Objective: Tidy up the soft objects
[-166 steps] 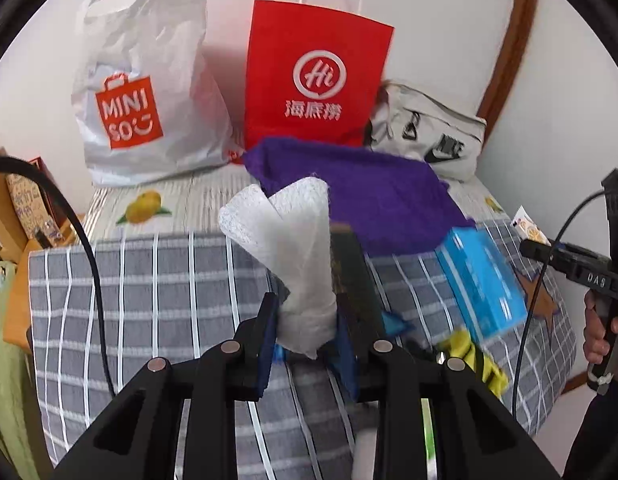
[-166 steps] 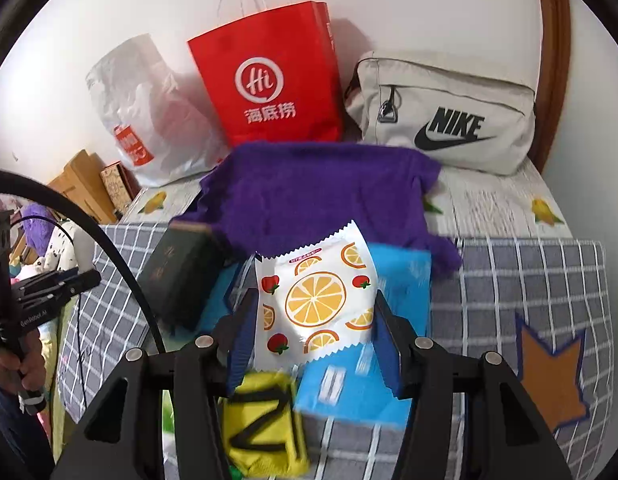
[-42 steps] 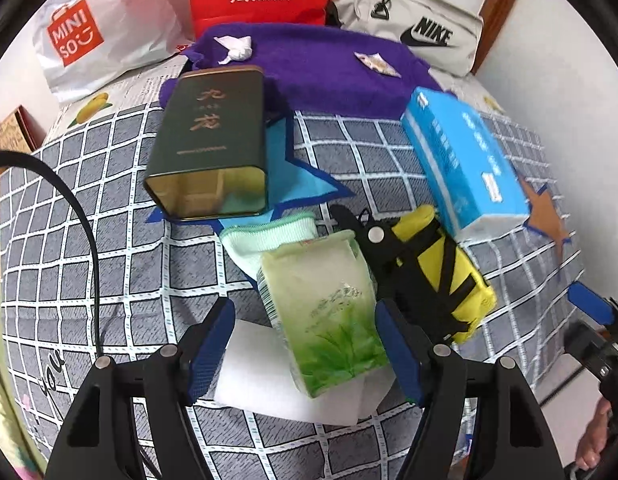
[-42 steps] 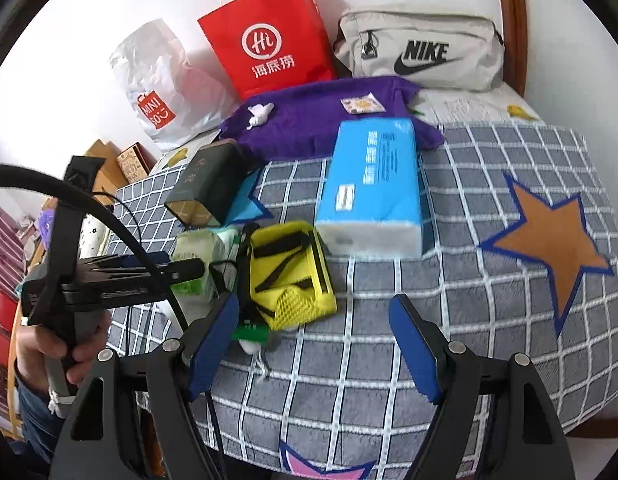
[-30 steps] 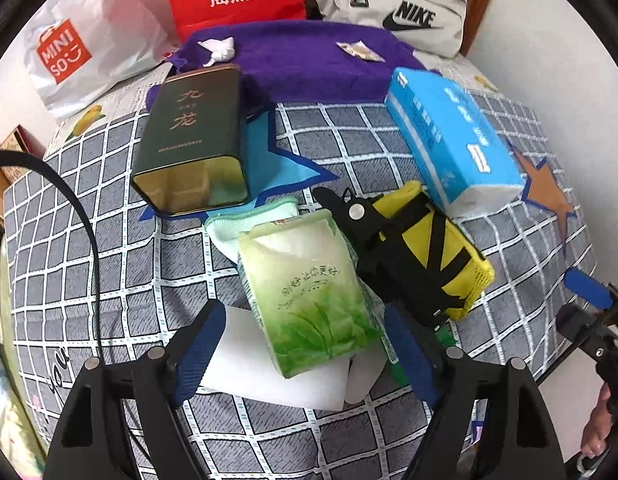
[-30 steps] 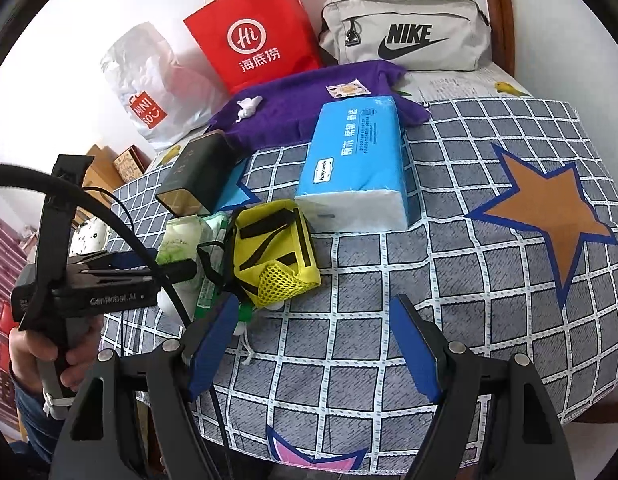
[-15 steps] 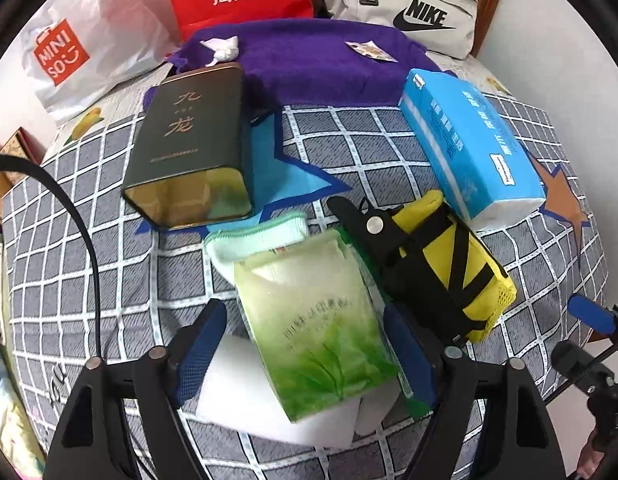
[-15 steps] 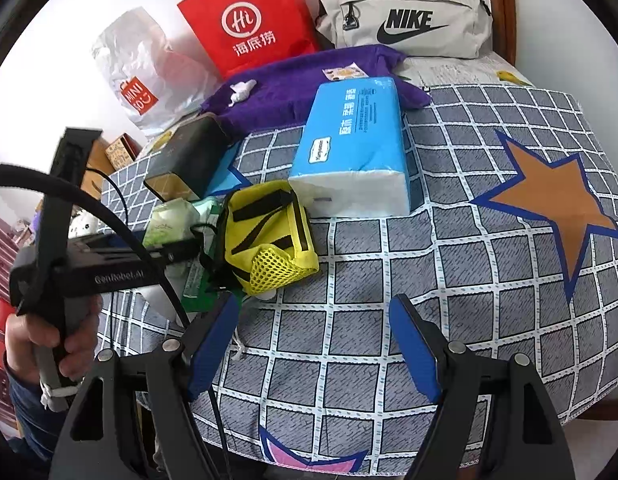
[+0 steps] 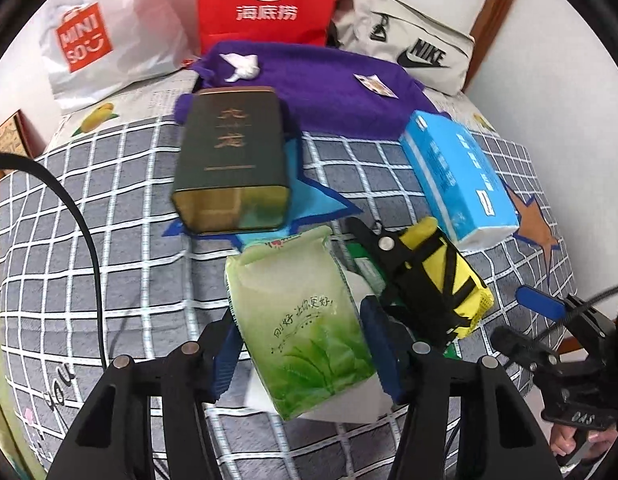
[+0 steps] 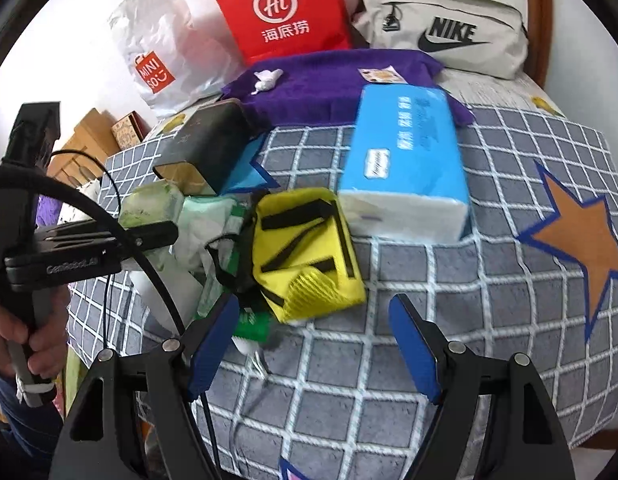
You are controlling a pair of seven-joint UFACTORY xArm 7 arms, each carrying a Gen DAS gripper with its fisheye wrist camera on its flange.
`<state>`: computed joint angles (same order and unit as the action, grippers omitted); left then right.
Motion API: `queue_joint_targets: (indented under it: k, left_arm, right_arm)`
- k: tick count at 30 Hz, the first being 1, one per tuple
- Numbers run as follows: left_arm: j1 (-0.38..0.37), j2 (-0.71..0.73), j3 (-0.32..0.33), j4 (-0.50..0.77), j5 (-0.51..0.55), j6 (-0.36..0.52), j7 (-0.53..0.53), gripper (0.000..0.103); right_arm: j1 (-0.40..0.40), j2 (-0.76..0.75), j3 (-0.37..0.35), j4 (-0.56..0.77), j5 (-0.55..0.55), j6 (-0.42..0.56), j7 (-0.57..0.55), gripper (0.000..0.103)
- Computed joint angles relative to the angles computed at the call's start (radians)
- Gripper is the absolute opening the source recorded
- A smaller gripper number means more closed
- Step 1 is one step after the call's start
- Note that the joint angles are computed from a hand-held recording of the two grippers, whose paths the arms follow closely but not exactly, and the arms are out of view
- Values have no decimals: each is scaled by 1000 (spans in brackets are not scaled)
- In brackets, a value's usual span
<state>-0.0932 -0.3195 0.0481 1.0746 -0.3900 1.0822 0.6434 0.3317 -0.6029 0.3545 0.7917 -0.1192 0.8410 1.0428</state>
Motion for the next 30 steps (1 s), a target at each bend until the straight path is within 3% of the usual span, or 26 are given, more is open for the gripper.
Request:
queue_joint_targets:
  k: [5, 8, 15, 17, 21, 24, 30]
  left_arm:
    - [22, 14, 19, 5, 6, -5, 5, 55]
    - [37, 25, 37, 16, -14, 10, 19, 55]
    - [59, 34, 48, 20, -48, 30, 43, 55]
    - [64, 38, 49, 23, -58, 37, 47, 55]
    - [72, 45, 51, 26, -76, 53, 55, 55]
    - [79, 46, 55, 25, -87, 58, 68, 55]
    - [93, 53, 65, 35, -121, 75, 89, 55]
  right_arm:
    - [-6, 96, -3, 44, -32, -74, -52, 74]
    - [-6, 174, 8, 102, -84, -62, -98, 55]
    - [28, 307, 4, 214, -177, 15, -172, 46]
    - [38, 336, 0, 239, -201, 36, -187, 31]
    - [61, 366, -15, 248, -226, 36, -201, 16]
    - [71, 349, -25, 240, -232, 38, -192, 10]
    - [85, 327, -26, 232, -196, 28, -199, 7]
